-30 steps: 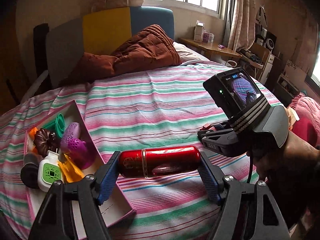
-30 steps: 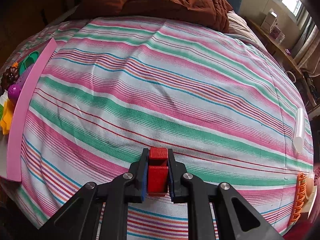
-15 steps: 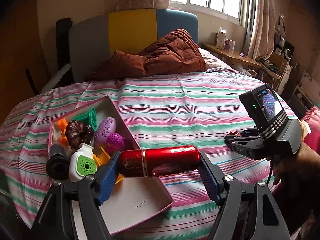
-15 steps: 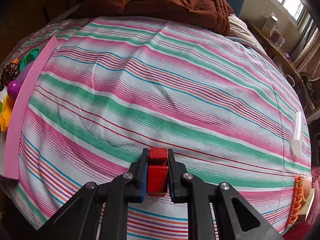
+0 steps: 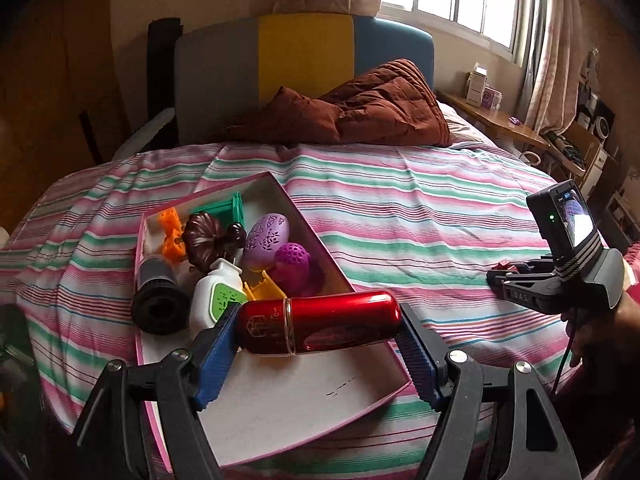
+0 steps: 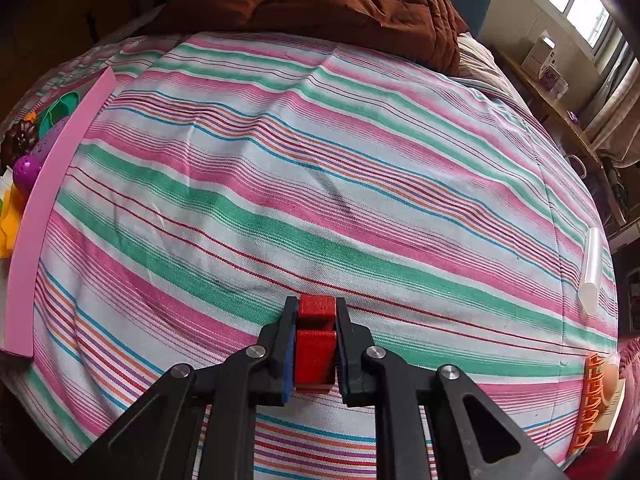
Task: Organize rigid objects
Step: 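Carry the red cylinder toward the tray with the left gripper while the right holds the block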
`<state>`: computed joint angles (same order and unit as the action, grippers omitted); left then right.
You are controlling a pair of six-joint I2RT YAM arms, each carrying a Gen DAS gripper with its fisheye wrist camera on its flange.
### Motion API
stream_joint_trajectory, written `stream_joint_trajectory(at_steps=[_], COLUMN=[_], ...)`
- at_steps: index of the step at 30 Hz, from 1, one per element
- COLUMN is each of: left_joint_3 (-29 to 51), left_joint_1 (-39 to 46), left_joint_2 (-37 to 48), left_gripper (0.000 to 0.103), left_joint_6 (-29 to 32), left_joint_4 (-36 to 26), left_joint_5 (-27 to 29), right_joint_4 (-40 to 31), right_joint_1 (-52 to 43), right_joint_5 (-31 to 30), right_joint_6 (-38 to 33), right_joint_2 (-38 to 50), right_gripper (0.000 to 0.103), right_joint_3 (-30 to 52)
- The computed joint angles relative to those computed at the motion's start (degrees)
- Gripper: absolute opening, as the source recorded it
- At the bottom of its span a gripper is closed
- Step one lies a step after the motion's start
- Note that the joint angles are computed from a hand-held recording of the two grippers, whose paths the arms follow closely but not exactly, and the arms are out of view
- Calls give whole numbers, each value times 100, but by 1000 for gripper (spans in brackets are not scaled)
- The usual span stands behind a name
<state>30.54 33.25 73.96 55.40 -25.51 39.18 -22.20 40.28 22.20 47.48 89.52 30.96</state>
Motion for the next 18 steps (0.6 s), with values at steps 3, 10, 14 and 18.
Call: stream_joint_trajectory(at_steps=[3, 10, 14, 18], left_joint_3=[59, 184, 263, 385], left_joint_1=[117, 337, 479, 636], left_joint_2=[126, 443, 629, 890], left_gripper=[75, 75, 75, 75], left_joint_6=[41, 135, 173, 199], left_joint_4=[20, 88, 171, 260], left_joint_5=[-3, -61, -118, -181], right_joint_4=[-4, -5, -26, -51], right_joint_1=[9, 11, 14, 28], right_joint_5=[19, 25, 39, 60], right_joint_6=[-5, -7, -12, -9], right_joint_2=[7, 11, 18, 32], right_gripper=[15, 15, 15, 15], right_joint_3=[0, 1, 16, 36])
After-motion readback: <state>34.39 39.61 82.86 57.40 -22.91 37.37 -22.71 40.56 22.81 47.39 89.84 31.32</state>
